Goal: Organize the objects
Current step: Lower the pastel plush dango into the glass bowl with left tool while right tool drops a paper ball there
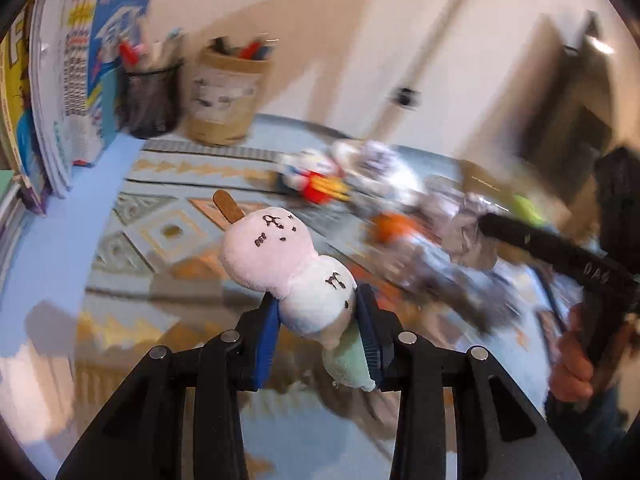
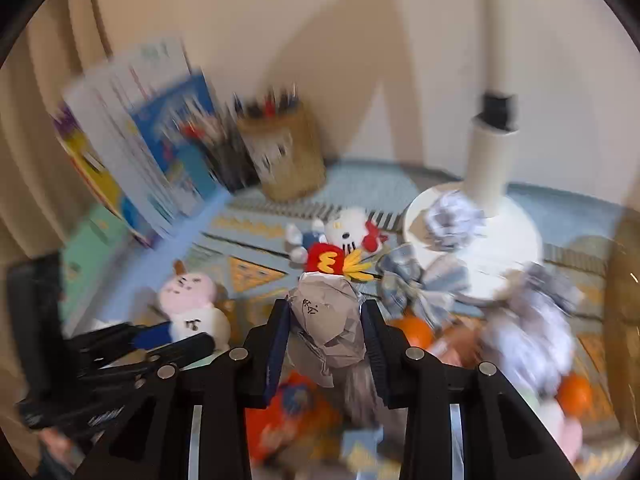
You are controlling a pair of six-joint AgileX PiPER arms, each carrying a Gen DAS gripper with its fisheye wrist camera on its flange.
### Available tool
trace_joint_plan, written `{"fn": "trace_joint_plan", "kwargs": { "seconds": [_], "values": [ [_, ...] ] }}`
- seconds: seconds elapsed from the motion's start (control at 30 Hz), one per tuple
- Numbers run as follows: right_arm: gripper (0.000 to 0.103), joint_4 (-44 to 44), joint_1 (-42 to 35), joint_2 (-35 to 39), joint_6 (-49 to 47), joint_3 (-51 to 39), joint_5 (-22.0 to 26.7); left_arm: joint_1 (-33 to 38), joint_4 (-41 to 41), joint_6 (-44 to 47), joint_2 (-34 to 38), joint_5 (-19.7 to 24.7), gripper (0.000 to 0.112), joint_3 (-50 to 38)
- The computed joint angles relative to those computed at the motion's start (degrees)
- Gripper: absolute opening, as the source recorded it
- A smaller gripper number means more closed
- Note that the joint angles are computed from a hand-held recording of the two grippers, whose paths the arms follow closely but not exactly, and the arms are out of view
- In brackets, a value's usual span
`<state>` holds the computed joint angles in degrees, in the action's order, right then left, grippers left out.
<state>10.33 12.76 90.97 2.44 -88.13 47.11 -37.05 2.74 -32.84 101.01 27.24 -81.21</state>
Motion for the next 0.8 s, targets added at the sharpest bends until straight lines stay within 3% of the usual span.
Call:
{"fn": "trace_joint_plan", "kwargs": {
  "seconds": [0.07,0.13,0.23,0.37,0.43,0.5,0.53,0.57,0.6,0.63,0.7,0.73,0.77,0.8],
  "values": [
    [0.036,0.9,-0.6,-9.3,0.3,10.6,-3.5,-1.4,-8.8,9.2,-3.3,-1.8,0.034,4.5],
    [0.036,5.7,-2.9,-18.8,-2.0,21.7,-3.0,-3.6,-16.3,16.9,-5.7,-2.8,0.034,8.1],
    [0.036,4.8,-4.8,-28.7,-0.3,33.2,0.1,-8.2,-16.5,19.6,-3.6,1.3,0.034,5.4],
    [0.037,5.7,-7.5,-31.9,-3.3,38.2,4.0,-17.1,3.7,2.0,4.6,9.7,0.037,-4.0],
    [0.037,5.3,-6.3,-32.1,-3.3,39.3,3.3,-19.2,13.1,-7.6,7.2,13.5,0.051,-6.1],
    [0.041,5.2,-5.7,-32.3,-3.2,40.0,2.3,-19.4,15.2,-13.7,6.2,12.7,0.056,-4.2],
    [0.047,5.6,-6.0,-32.2,-3.3,39.9,2.3,-19.4,14.6,-16.0,4.6,11.9,0.056,-2.2],
    [0.061,5.1,-6.1,-32.4,-2.6,40.0,2.4,-20.1,15.9,-20.3,3.2,11.6,0.057,-0.3],
    [0.068,3.4,-5.3,-33.2,-0.4,40.7,2.0,-20.9,18.6,-25.7,2.5,11.4,0.066,1.0],
    [0.069,1.4,-4.2,-34.6,2.3,41.7,1.2,-22.5,22.2,-31.4,2.3,12.1,0.074,1.5],
    [0.069,2.2,-3.6,-36.0,3.1,43.7,0.6,-25.3,28.5,-38.5,4.0,14.7,0.075,-0.2],
    [0.069,4.7,-4.7,-36.3,1.6,45.2,-0.2,-26.4,29.0,-38.9,6.4,18.6,0.075,-3.6],
    [0.069,5.9,-5.0,-36.0,1.1,45.9,-0.9,-27.0,29.0,-38.4,8.9,21.7,0.074,-7.0],
    [0.069,6.9,-5.6,-35.5,0.3,46.3,-1.6,-27.1,28.7,-37.9,10.9,23.6,0.065,-9.7]
  ]
}}
